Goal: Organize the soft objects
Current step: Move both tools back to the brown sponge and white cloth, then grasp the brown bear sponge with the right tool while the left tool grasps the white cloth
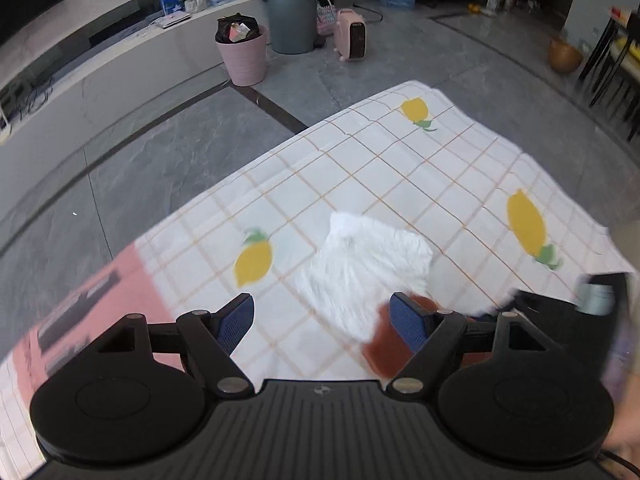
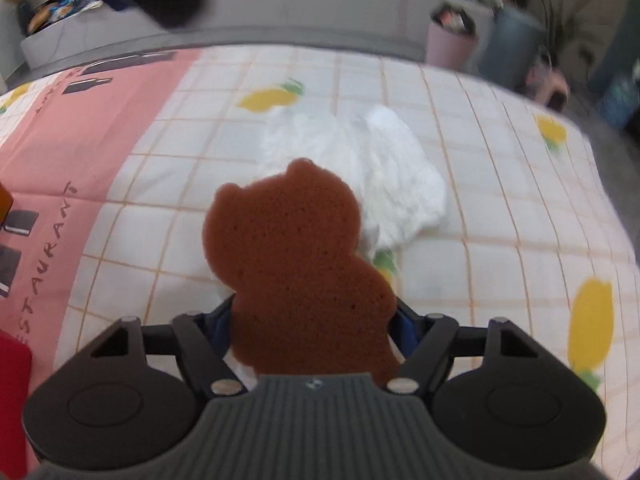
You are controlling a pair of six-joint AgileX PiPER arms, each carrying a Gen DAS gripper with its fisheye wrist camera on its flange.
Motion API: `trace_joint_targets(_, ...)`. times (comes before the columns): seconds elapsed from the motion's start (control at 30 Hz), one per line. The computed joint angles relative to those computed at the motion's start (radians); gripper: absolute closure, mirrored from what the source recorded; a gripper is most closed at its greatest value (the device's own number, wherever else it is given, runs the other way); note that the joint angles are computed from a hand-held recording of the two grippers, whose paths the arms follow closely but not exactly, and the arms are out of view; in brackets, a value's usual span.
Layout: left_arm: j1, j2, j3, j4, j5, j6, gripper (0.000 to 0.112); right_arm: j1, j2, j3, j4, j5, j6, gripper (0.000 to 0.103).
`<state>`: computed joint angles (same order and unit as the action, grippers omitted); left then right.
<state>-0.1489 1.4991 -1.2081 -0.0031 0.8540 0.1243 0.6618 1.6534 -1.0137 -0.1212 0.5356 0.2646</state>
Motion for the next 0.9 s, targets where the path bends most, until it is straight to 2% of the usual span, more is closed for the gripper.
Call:
trace_joint_targets(0.07, -0.060, 0.069, -0.033, 0.090, -0.011, -0.101, 0.021, -0.063, -0.039, 0.023, 0.091, 0.006, -0.069, 0.030)
trace_joint_targets(0.2, -0.118, 0.191, -0.113, 0.150, 0.035, -0.257, 0.021, -0.136, -0.102, 0.052, 0.063, 0.041, -0.022, 0.030)
trace_joint_targets(0.27, -0.101, 0.241, -0.160, 0.084, 0.068, -0.303, 0.021, -0.182, -0.135, 0.070, 0.134, 0.058, -0.101, 0.030)
trace_joint_targets(0.37, -0.043, 0.298, -0.212, -0.093, 0.102, -0.317, 0.021, -0.224, -0.159, 0.099, 0.221, 0.040, -0.177, 0.030)
trace_joint_targets(0.47, -0.017, 0.350, -0.245, -0.188, 0.126, -0.348, 0.021, -0.207, -0.158, 0.091, 0.102, 0.073, -0.066, 0.030)
trace_joint_targets(0.5, -0.013, 0.363, -0.251, -0.213, 0.123, -0.334, 0.021, -0.204, -0.161, 0.089, 0.054, 0.091, -0.031, 0.030)
trace_joint_targets(0.57, -0.003, 0.388, -0.267, -0.299, 0.111, -0.202, 0.021, -0.208, -0.174, 0.100, -0.017, 0.113, 0.021, 0.030)
trace_joint_targets(0.6, -0.012, 0.404, -0.293, -0.298, 0.126, -0.143, 0.021, -0.214, -0.181, 0.107, -0.044, 0.121, 0.040, 0.030)
trace_joint_targets(0.7, -0.072, 0.392, -0.272, -0.165, 0.047, -0.146, 0.019, -0.279, -0.197, 0.143, -0.006, 0.108, 0.000, 0.030)
trace_joint_targets(0.8, -0.102, 0.417, -0.295, -0.129, 0.081, -0.128, 0.019, -0.301, -0.192, 0.148, -0.037, 0.119, 0.041, 0.030)
trace_joint_targets(0.9, -0.134, 0.429, -0.285, -0.081, 0.061, -0.137, 0.019, -0.301, -0.184, 0.144, -0.032, 0.110, 0.028, 0.030)
